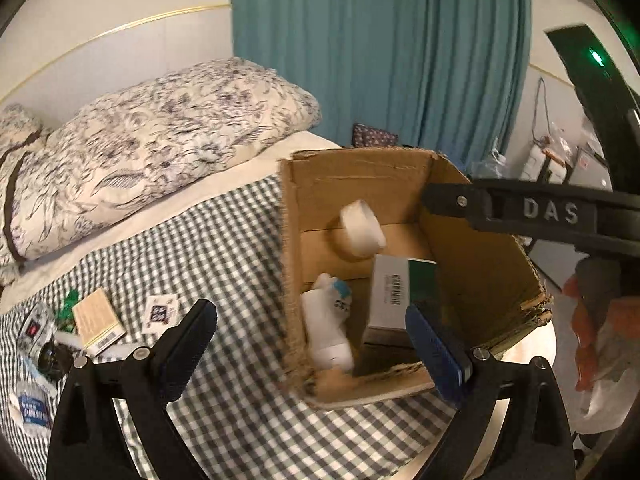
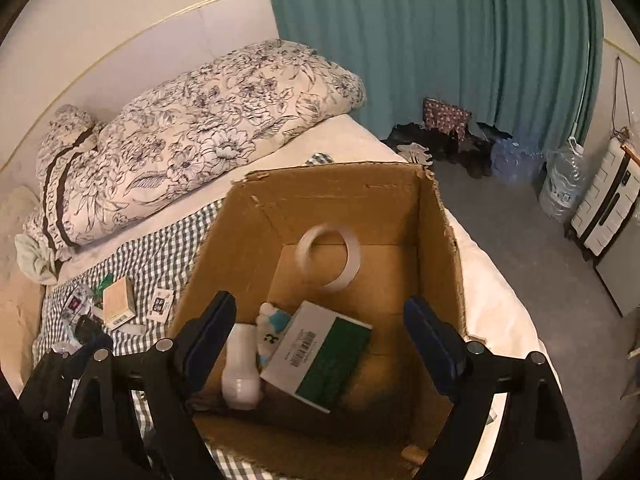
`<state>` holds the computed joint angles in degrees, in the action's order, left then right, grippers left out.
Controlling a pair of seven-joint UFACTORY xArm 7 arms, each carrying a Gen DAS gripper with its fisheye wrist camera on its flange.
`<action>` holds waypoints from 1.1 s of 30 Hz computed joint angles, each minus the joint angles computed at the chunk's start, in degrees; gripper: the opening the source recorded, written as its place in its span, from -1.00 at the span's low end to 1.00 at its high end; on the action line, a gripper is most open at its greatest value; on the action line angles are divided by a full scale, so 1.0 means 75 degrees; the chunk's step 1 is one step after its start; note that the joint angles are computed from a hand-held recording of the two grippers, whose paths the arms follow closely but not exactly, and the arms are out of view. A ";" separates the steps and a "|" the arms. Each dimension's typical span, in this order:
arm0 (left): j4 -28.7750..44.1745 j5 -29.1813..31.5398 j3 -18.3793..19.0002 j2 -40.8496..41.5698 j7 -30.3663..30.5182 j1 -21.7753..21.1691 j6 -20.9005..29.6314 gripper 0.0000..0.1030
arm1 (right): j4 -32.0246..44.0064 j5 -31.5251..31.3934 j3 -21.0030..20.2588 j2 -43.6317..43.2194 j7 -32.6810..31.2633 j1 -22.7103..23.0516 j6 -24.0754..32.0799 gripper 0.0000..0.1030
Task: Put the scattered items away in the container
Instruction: 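Return both tools over the bed toward the water bottle and tan box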
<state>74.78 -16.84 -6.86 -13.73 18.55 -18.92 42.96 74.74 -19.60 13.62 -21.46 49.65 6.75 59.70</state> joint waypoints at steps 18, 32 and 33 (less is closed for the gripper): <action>-0.1345 0.0578 0.1353 -0.1393 0.0386 0.1559 -0.0188 0.97 | 0.1910 -0.1267 0.1064 0.2223 0.1529 0.1718 -0.0201 0.68; -0.1876 0.0285 0.2529 -0.0601 0.1452 0.3130 -0.0820 1.00 | 0.3707 -0.2295 0.0433 0.4891 0.2402 0.3758 -0.0813 0.78; -0.1828 0.0171 0.2560 -0.0505 0.1548 0.3176 -0.0778 1.00 | 0.3946 -0.2268 0.0355 0.5116 0.2264 0.3872 -0.0721 0.78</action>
<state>61.07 -15.56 12.35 -17.51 30.16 4.90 37.12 104.33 -36.60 16.29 16.91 66.63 35.80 54.29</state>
